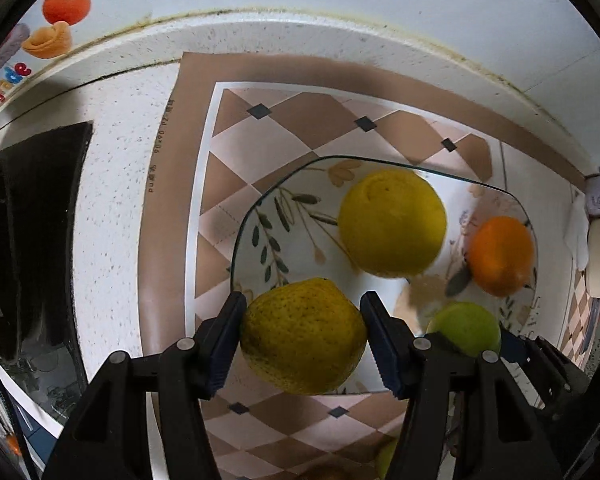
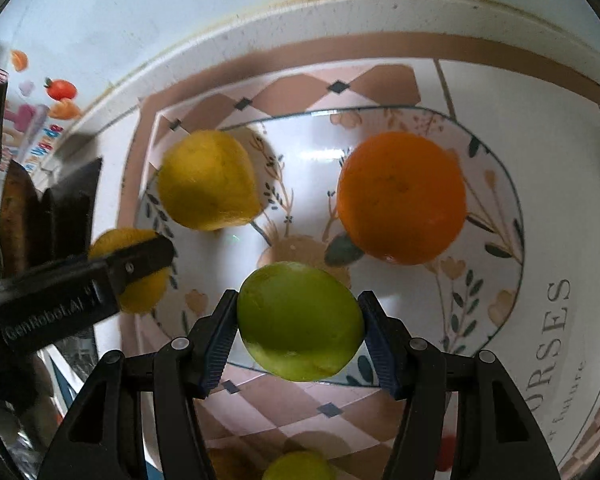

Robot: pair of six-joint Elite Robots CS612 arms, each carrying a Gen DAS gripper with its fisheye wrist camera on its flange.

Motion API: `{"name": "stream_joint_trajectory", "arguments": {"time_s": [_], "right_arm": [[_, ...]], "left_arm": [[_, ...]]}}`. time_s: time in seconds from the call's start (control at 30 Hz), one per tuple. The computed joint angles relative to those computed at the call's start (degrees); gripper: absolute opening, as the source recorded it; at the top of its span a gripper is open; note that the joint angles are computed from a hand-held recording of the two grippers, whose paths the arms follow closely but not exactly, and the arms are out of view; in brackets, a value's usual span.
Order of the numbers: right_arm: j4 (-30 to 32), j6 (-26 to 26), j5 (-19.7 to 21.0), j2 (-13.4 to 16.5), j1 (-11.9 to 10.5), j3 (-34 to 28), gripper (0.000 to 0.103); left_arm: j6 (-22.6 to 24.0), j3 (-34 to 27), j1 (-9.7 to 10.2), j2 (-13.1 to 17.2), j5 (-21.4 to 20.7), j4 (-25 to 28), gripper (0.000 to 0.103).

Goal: Organize fruits
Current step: 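Lower both fruits onto the plate and open both tools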

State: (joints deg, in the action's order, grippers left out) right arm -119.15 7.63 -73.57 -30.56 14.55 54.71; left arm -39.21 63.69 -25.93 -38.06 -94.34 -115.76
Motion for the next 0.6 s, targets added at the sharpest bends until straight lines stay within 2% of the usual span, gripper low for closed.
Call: {"name": "stream_joint_trajectory", "arguments": {"time_s": [0.13, 0.27, 0.3, 0.33, 0.4, 0.47, 0.6], "right_arm": [[1.6, -0.7, -1.5, 0.8, 0.2, -1.0, 0.063], [3.9, -0.3, -0.6, 1.5, 0.1, -2.5, 0.063], [4.9, -0.4, -0.5, 1.9, 0.1, -3.3, 0.065], [5.9, -0.5, -0.3, 2.1, 0.0, -3.8, 0.079], [6.1, 0.0, -0.6, 1.9, 0.0, -3.8, 0.093], [5.5, 0.3, -0.6, 1.1, -0.2, -3.0, 0.093], [5.4, 0.1, -3.0, -0.2, -0.2, -2.1, 0.095]], "left_arm": [[0.4, -0.7, 0.23, 0.7, -0.9, 1.1, 0.057], [-0.2, -1.5, 0.5, 1.4, -2.4, 1.9, 0.057], [-0.5, -1.7, 0.44, 1.5, -2.5, 2.2, 0.057], [-0.8, -1.7, 0.36, 1.5, -2.2, 2.0, 0.058], [-0.6, -1.6, 0.26, 1.2, -1.2, 1.7, 0.063], [-0.1, -2.3, 0.06, 1.3, -0.3, 2.1, 0.085], [0.0, -1.7, -0.29, 0.2, 1.4, 1.9, 0.087]]}}
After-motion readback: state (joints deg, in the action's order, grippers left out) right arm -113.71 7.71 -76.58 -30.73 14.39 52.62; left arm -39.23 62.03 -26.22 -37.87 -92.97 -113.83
